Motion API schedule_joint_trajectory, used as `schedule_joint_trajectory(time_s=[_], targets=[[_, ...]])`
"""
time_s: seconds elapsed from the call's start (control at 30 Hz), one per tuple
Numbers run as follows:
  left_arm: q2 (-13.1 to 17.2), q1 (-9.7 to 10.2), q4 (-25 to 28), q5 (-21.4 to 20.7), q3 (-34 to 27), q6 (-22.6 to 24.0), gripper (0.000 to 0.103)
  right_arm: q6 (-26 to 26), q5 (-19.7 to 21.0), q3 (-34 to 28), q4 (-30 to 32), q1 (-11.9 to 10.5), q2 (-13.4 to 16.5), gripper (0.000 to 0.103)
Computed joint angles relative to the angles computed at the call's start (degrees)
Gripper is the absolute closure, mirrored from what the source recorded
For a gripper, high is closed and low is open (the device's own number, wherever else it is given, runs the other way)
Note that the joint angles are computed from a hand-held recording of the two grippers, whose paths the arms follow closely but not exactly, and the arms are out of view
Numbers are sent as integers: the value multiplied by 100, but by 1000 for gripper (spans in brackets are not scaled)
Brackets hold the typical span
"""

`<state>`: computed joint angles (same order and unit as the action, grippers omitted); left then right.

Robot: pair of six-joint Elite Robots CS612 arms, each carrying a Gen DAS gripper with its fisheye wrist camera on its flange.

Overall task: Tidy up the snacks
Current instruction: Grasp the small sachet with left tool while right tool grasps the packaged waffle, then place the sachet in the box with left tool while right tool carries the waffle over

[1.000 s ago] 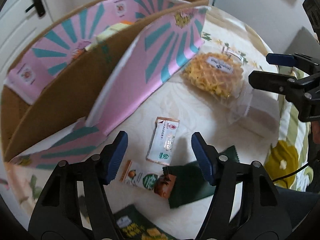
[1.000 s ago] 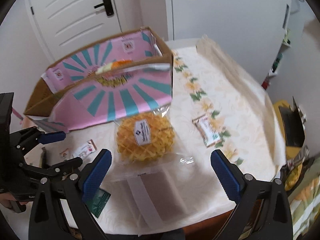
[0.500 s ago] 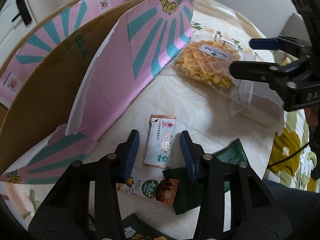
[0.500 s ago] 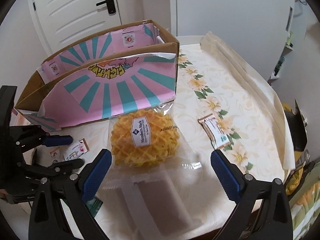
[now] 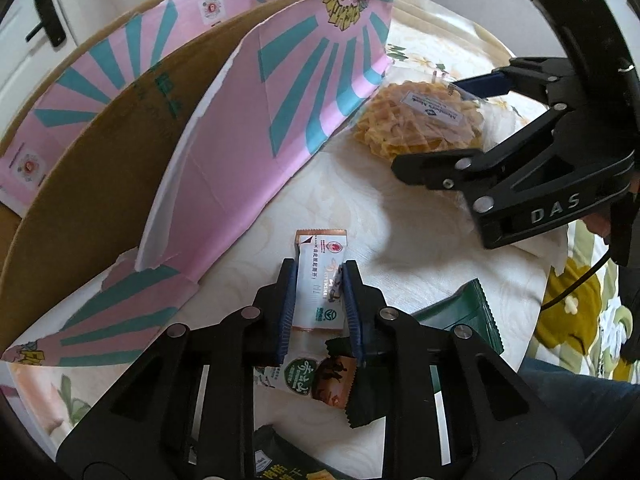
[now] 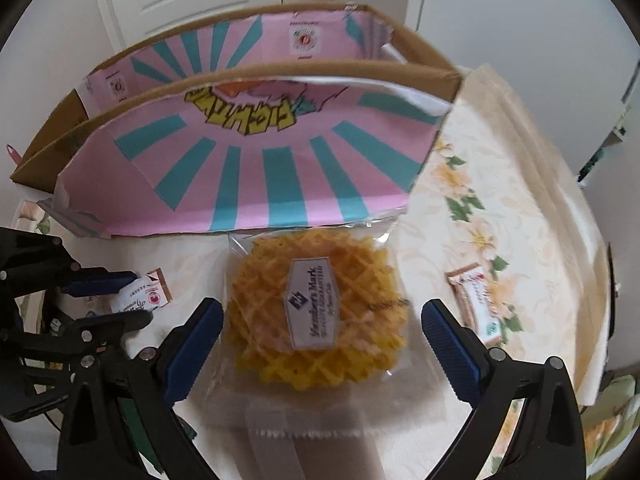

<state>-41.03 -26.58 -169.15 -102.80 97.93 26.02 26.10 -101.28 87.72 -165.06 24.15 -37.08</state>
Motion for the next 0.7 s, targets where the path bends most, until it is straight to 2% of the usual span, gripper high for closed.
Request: schedule_joint_trajectory(time_s=[0.13, 0.23, 0.3, 0.4, 0.7], targets=[[11, 11, 35, 3, -38, -98, 83, -85, 17, -175, 346, -1, 92, 4], [6, 21, 47, 14, -38, -125, 83, -109, -10, -205, 362, 18, 129, 6], [-6, 25, 44, 29, -30, -146, 83, -60, 52, -169, 297, 9, 121, 19], [-37, 23, 47, 33, -18, -218, 83, 9, 107, -86, 235, -2, 77, 25], [-269, 15, -180, 42, 160, -624, 83, 118, 179, 181, 97, -80, -108, 27]])
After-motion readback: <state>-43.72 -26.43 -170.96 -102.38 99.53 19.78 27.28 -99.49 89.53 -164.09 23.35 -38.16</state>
